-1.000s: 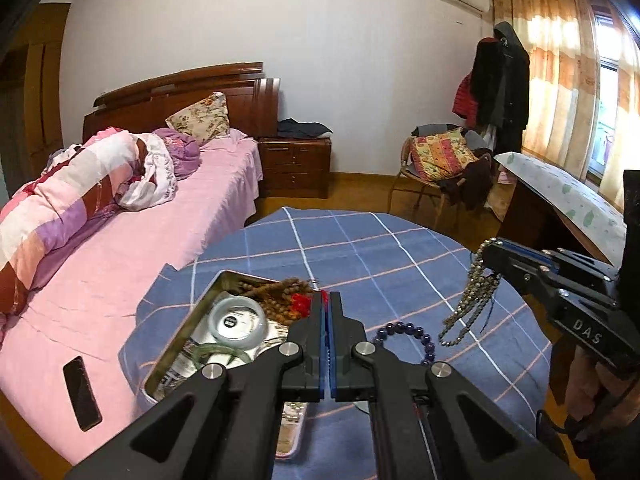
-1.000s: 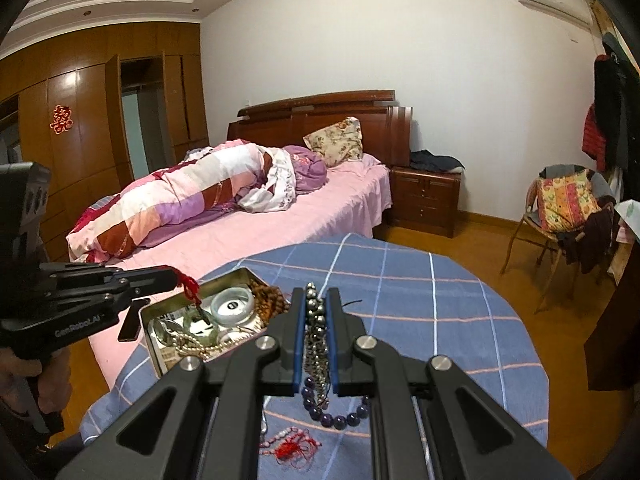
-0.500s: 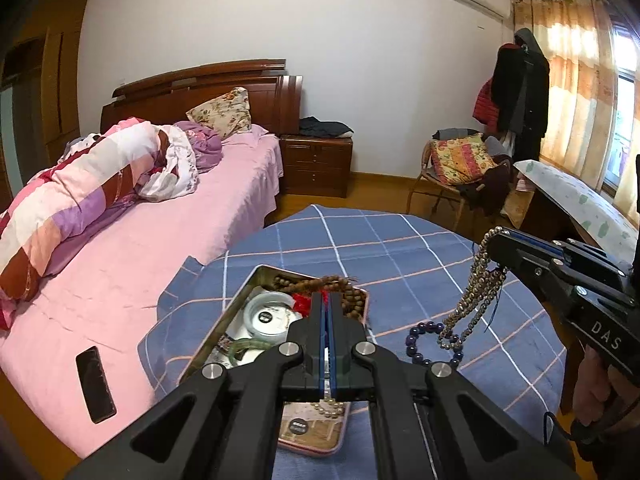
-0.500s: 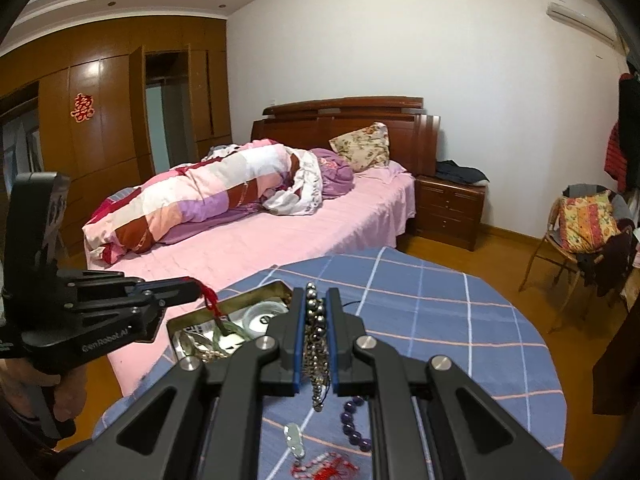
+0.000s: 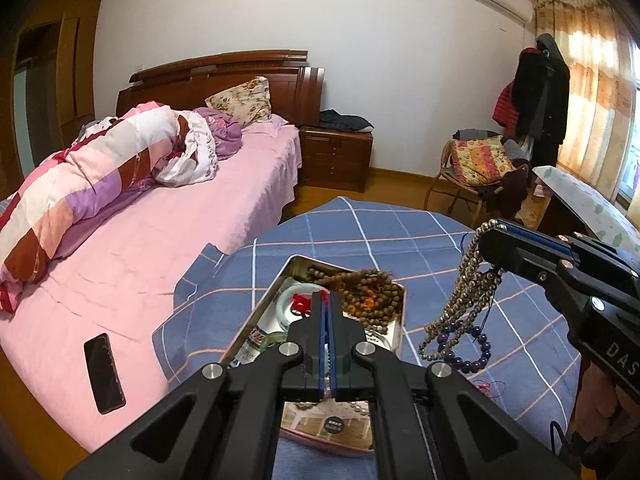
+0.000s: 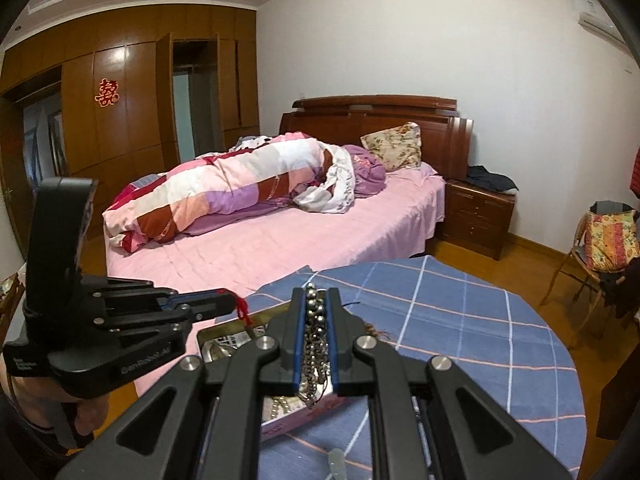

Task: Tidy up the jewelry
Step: 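Carry the red cord with the left tool while the right tool carries the silver beads to the tin, then open both tools to drop the red cord and silver beads into the tin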

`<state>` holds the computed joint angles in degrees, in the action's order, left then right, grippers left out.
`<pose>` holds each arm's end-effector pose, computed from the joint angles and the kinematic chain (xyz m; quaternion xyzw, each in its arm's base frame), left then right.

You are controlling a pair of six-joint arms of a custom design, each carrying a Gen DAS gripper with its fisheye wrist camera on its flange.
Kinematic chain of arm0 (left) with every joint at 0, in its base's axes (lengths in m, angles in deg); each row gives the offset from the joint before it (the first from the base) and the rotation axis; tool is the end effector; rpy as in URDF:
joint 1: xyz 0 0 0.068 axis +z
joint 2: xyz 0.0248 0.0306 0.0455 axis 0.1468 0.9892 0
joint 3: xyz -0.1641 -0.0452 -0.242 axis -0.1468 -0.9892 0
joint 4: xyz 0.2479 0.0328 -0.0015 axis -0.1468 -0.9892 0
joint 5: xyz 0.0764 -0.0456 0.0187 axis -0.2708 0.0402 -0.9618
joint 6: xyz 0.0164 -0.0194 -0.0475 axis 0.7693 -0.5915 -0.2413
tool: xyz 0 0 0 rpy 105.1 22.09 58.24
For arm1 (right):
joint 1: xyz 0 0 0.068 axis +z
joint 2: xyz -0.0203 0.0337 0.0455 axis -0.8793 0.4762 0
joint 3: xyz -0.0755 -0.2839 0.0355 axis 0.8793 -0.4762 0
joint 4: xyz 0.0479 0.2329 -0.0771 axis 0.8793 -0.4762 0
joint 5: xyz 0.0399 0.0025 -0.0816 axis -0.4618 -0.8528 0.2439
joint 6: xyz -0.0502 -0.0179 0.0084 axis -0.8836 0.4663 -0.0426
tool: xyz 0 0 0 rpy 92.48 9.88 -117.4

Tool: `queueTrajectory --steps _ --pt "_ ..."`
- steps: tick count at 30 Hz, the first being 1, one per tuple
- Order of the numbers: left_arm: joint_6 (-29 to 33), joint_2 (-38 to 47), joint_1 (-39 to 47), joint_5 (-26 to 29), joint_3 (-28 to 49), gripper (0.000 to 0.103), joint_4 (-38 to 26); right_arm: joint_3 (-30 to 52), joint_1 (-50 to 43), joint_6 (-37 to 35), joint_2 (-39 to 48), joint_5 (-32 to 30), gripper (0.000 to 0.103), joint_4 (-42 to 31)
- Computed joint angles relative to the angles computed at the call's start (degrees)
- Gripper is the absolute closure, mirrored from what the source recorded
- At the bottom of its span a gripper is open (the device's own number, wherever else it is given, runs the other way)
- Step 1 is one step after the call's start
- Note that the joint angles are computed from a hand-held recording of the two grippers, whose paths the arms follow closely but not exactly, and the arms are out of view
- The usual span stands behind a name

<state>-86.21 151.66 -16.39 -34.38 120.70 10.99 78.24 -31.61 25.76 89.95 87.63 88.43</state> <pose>0.3068 -0.1377 0.2114 0.0799 0.8859 -0.0954 0.4469 0.3117 0.1796 0.2270 -0.2076 0.8288 0.1408 0.5001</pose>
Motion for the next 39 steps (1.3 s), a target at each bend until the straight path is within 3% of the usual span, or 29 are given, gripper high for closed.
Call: queueTrajectory --steps 28,35,37,39 --pt "-1.6 8.7 5.0 0.9 0.5 0.103 0.1 7.4 0.9 1.4 13.9 -1.2 0.091 -5.2" --pt "-2.4 9.3 4.6 0.1 -0.2 0.103 0.5 6.6 1.5 0.2 14.2 -4.1 0.091 -6.4" --pt "-3.1 9.4 4.8 1.5 -0.3 0.102 0.3 5.7 1.8 -0.1 13.6 -4.2 0.078 -5.8" --pt "-3.8 9.5 5.1 2.3 0.0 0.098 -0.4 3.8 1.4 -0.2 12.7 -4.7 0.04 -3.9"
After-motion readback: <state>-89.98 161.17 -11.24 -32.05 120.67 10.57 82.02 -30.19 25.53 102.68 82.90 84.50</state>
